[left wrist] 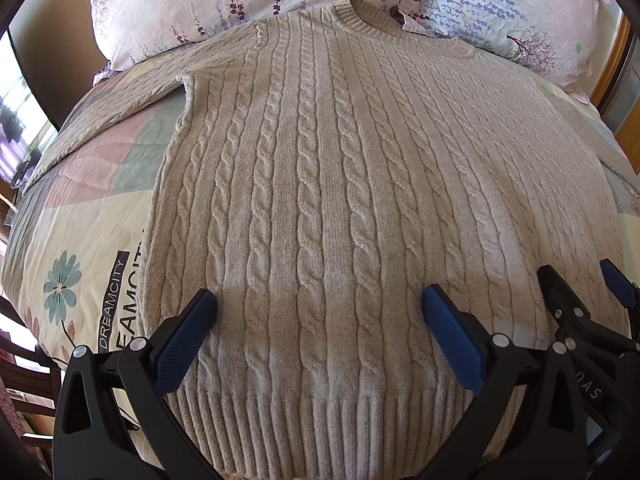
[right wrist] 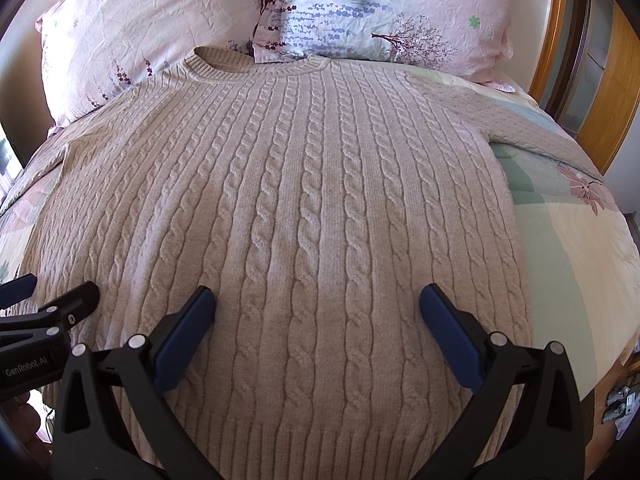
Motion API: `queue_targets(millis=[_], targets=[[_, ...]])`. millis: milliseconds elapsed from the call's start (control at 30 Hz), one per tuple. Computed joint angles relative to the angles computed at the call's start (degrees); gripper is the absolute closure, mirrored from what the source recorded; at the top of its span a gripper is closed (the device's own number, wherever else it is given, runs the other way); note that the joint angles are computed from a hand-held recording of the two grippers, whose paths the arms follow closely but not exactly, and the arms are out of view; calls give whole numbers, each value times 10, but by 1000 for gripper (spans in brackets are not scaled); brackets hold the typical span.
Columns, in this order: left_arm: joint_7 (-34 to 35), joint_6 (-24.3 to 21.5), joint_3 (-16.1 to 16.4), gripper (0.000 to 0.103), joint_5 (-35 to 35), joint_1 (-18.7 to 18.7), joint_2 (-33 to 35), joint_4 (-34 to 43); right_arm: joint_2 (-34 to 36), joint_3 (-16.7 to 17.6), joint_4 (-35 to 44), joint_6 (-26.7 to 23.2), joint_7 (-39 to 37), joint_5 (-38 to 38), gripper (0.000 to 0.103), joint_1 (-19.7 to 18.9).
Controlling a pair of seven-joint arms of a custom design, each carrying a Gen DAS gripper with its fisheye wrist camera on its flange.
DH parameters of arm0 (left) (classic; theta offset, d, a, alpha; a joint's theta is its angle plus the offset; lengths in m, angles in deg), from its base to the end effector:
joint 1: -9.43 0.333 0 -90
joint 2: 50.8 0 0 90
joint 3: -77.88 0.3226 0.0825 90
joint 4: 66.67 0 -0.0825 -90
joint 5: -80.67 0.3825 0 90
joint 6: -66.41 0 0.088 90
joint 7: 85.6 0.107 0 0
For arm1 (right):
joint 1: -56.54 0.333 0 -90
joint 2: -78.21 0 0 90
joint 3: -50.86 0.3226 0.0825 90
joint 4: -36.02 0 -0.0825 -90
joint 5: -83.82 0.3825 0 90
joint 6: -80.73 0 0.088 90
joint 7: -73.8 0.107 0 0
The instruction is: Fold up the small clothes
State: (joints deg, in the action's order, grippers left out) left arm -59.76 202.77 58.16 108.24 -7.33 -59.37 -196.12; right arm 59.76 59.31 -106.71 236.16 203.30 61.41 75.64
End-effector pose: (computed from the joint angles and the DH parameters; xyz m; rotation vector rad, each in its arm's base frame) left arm 0.4177 -0.3084 0.4557 -2.0764 1.7493 -0.3958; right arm 0.4078 0.2311 0.4673 -1.9635 1.7592 -0.5419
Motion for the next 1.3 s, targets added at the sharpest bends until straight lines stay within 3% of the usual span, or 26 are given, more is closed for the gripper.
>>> queue_targets(millis=[300, 400, 467, 533, 600, 667, 733, 800, 833, 900, 967, 1067, 1200, 1300], targets=[[21, -2, 5, 1, -17, 1, 4, 4, 0, -3, 0, 4, -12, 3, 2, 2], [29, -5, 7, 1, -23, 1, 7, 8, -7, -17, -17, 36, -48, 13, 2, 11], [35, -1, 9, 1, -24, 1, 8, 8, -11, -79, -22, 51, -159, 95, 2, 63], [36, -4, 8, 1, -23, 1, 9, 11, -26, -132, -29, 81, -221, 185, 2, 87], [48, 0, 7, 1, -10, 0, 10, 13, -41, -154, -30, 123, -219, 225, 2, 55], [74, 29, 12, 1, -12, 1, 1, 3, -30, -165, -8, 147, -177, 240, 2, -19], [92, 76, 18, 1, -19, 7, -15, -16, 3, -190, 30, 139, -153, 265, 7, -62], [57, 163, 16, 1, 29, 39, -51, -57, 48, -210, 79, 115, -140, 296, 37, -96], [47, 198, 11, 1, 42, 59, -65, -73, 77, -209, 108, 100, -112, 293, 44, -127], [31, 331, 26, 1, 59, 95, -89, -123, 125, -224, 160, 65, -118, 352, 51, -148], [52, 422, 71, 1, 17, 85, -90, -153, 159, -237, 194, 49, -171, 455, 53, -155], [53, 412, 87, 1, -36, 103, -96, -165, 194, -226, 223, 36, -131, 455, 56, -185], [43, 412, 94, 1, -88, 142, -111, -188, 227, -199, 248, 31, -157, 508, 59, -221], [37, 450, 110, 1, -132, 160, -129, -221, 240, -176, 252, 57, -161, 523, 67, -243]])
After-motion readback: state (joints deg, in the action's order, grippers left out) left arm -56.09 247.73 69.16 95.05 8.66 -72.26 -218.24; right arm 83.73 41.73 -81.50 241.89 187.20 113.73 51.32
